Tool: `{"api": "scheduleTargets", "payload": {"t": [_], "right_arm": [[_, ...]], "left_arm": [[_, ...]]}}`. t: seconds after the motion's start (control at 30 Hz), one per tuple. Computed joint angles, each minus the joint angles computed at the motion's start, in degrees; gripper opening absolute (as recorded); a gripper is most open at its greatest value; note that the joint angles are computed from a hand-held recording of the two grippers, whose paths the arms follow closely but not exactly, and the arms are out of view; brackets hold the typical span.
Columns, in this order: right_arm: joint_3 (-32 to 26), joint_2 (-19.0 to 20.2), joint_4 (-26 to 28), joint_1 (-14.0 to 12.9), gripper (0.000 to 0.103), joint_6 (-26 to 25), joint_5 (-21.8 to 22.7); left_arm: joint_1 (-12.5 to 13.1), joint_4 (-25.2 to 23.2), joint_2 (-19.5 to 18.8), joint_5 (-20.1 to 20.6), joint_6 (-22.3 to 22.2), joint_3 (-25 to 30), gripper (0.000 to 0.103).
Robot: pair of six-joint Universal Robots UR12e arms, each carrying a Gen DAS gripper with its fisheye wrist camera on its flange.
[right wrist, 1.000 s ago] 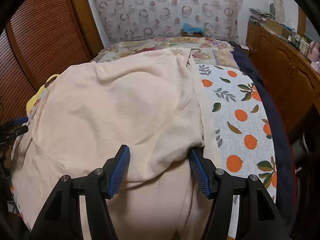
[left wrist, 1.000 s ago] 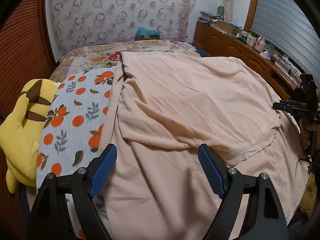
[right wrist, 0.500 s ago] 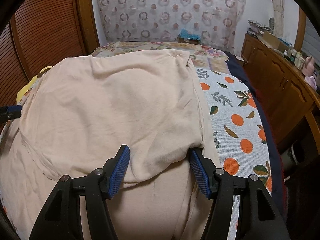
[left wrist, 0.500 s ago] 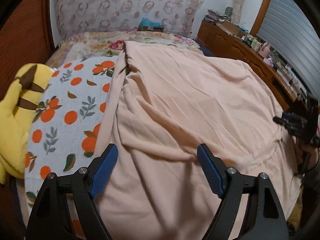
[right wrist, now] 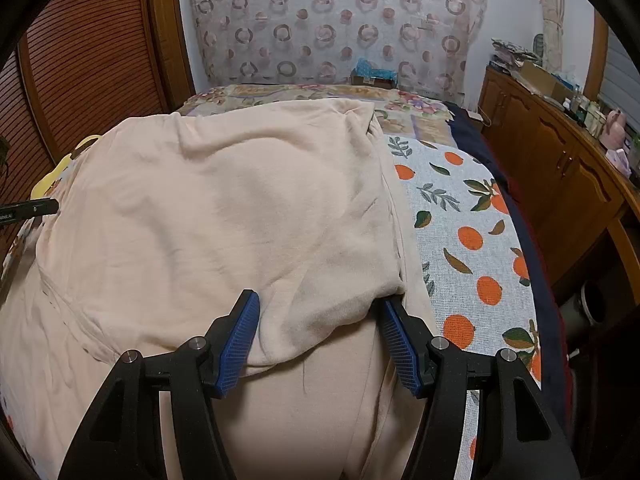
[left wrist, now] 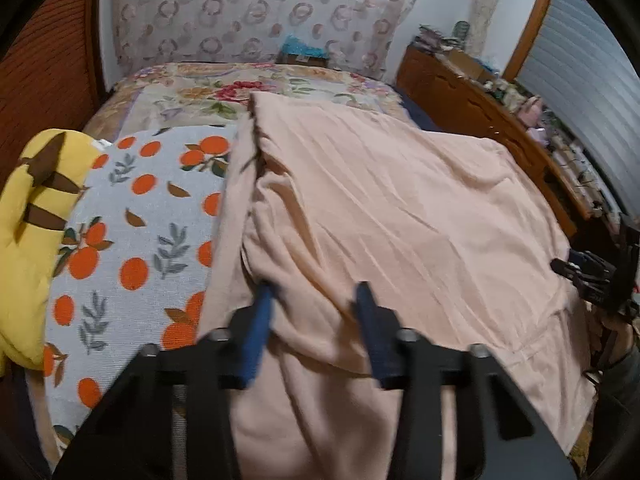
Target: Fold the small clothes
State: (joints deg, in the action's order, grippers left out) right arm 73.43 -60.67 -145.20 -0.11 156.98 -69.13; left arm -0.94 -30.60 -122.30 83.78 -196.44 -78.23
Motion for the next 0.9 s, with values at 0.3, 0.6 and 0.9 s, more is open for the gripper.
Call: {"api": "scheduleTargets", "payload": {"t": [0.3, 0.6, 0.9], "right_arm": [[0.0, 0.03, -0.27, 0.16, 0.063, -0.4, -0.88], [0.27, -0.61, -3.07, -0.56, 0.006, -3.5, 0.73], [6.17, -5.64, -10.15, -3.27, 0.005, -3.22, 10.03]], "left_arm": [[-0.44, 1.34, 0.19, 0.67, 2.63, -0.6, 0.004], [-1.01, 10.89, 2.64, 0.35, 2.8, -3.87, 0.004], [-1.51, 18.16, 6.71, 1.06, 2.48, -8.45, 0.004]]}}
